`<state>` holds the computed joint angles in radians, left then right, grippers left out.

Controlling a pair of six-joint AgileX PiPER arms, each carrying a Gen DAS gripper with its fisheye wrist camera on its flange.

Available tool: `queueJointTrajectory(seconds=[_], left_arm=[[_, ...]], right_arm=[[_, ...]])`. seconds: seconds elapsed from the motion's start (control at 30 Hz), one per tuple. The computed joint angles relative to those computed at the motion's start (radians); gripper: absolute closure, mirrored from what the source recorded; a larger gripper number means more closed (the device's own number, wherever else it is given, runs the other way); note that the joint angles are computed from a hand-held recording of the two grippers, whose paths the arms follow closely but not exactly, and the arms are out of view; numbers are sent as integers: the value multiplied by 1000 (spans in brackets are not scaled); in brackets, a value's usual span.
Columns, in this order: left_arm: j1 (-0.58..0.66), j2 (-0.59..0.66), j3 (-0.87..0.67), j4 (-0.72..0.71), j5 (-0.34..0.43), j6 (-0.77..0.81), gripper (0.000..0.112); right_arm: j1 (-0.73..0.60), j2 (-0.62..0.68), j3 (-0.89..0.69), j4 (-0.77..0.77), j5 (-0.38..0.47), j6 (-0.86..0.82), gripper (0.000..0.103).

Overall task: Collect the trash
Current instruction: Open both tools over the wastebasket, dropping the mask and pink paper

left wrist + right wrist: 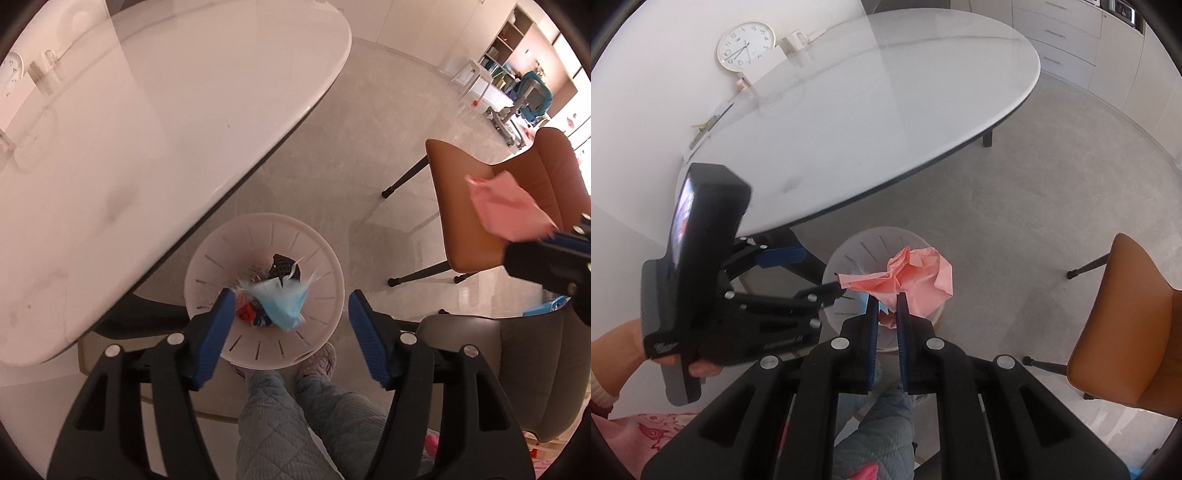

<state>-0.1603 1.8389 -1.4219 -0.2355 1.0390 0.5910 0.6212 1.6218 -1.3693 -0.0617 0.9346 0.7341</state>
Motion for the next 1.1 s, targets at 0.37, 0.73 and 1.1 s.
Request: queueJointTrajectory(seconds=[0.37,0.73,1.1], left_arm=[[29,-31,-26,4,41,-24,50],[162,-75,-109,41,107,-68,41],[175,-39,-186,95,135,-147,36]], right_arm=[[3,75,-81,33,-9,-75,92],[-35,369,-165,254,-137,-336,92],[-32,545,-308,258,-97,-338,16]])
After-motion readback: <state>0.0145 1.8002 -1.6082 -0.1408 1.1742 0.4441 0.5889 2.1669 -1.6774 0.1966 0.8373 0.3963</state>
